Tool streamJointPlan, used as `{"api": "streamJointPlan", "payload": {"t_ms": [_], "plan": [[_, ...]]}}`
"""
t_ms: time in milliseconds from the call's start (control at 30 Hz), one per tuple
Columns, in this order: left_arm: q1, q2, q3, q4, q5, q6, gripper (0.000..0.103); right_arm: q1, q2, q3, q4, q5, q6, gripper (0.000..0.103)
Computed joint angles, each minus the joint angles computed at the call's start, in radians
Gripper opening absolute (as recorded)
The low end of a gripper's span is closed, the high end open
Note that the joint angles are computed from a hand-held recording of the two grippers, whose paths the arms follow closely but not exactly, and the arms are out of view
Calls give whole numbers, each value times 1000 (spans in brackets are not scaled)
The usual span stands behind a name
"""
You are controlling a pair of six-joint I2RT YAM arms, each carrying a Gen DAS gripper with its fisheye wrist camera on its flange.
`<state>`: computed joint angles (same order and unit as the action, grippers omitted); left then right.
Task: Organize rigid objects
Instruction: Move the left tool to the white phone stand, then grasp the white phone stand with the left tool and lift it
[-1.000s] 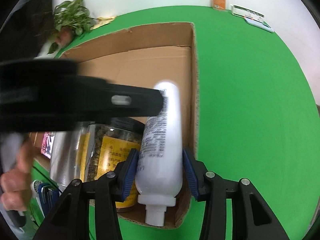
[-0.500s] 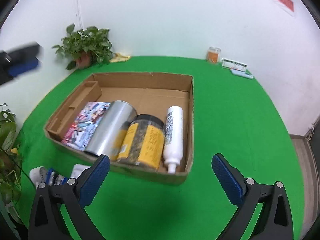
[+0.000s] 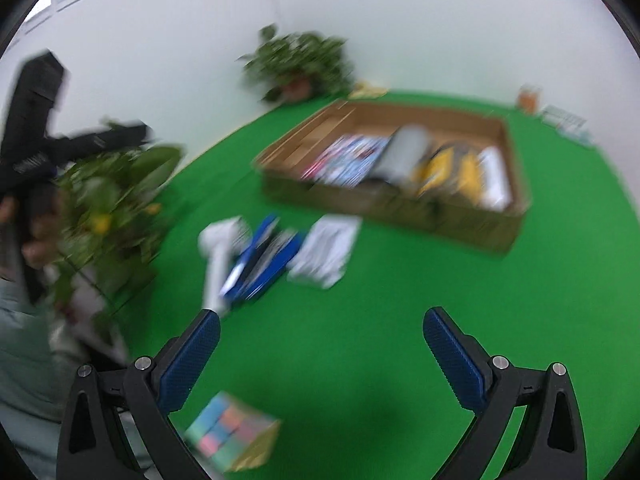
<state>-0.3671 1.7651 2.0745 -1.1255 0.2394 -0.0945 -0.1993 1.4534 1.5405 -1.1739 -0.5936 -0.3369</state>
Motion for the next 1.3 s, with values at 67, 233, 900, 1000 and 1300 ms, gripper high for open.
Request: {"api": "streamJointPlan", "payload": {"t_ms": [67,233,900,1000,1300], "plan": [[6,-56,-176,62,80,-49,85,21,-36,-93,35,-1,11,102],[-16,-85,-402,163,109,-146,85,35,2,-141,120,59,149,102],[49,18,-404,253,71,-191,82,307,585,289,214,340,292,75],[48,18,-394,252,84,-200,82,315,568,257,248,354,279,56],[3,53,-344,236,220,-202,82,167,347,-28,264,242,166,54]]}}
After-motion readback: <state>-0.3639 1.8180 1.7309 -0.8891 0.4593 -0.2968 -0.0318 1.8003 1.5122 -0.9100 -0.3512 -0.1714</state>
